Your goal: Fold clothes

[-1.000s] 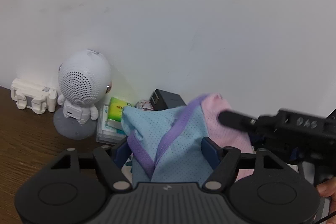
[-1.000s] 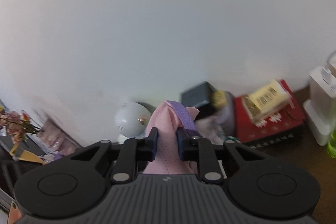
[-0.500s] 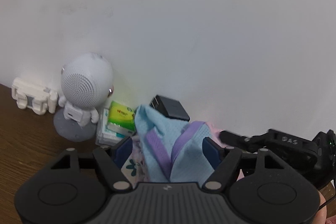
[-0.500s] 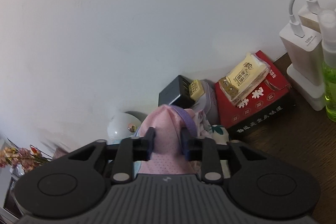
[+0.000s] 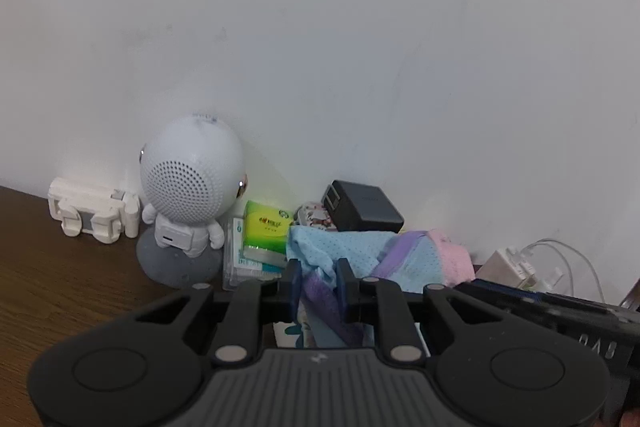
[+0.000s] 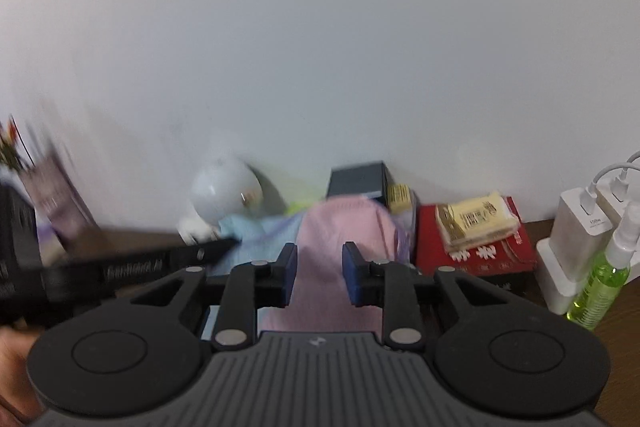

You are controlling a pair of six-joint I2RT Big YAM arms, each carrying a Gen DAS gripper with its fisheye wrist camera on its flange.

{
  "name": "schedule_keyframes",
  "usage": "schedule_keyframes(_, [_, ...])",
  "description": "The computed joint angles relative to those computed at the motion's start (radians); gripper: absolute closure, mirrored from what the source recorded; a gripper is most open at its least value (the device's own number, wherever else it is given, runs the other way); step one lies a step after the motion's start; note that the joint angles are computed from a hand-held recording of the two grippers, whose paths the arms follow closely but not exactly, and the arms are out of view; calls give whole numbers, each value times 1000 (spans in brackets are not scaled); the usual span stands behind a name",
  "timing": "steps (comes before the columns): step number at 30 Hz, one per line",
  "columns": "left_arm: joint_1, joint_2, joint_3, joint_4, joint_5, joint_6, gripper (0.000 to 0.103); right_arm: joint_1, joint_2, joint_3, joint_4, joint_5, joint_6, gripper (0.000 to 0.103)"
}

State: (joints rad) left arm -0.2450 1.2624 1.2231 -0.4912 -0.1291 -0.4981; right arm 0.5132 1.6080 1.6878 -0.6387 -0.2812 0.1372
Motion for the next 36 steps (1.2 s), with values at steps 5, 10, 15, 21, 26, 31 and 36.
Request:
schedule_keyframes(5, [-23,-57,-32,14,-72,33,37,-15,-46,-63,70,-39,28,72])
schedule_keyframes(10, [-102,-191,-120,49,-236,157,1,-22,-153,-178,161,-48,15,19])
schedule_keyframes(15, [-232,-301,-205,13,-427,139,0,-1,-274,-336,239,-14,-28,0])
schedule_keyframes(21, [-377,-369,-269,-109,-575,29,0,34,-387,-499,311,36,6,0])
schedule_keyframes(26, [-503,-404,-300,-253,-704,-117,0,63,-470,-593,287,64,67,0])
schedule_keyframes(31, [-651,-421,-297,-474,-845,-340,0,107,-588,-692,248,151,77,0])
schedule_keyframes(36, [-850,-409,-262,-802,-955,-705,0,147,-703,-748,172,188,78,0])
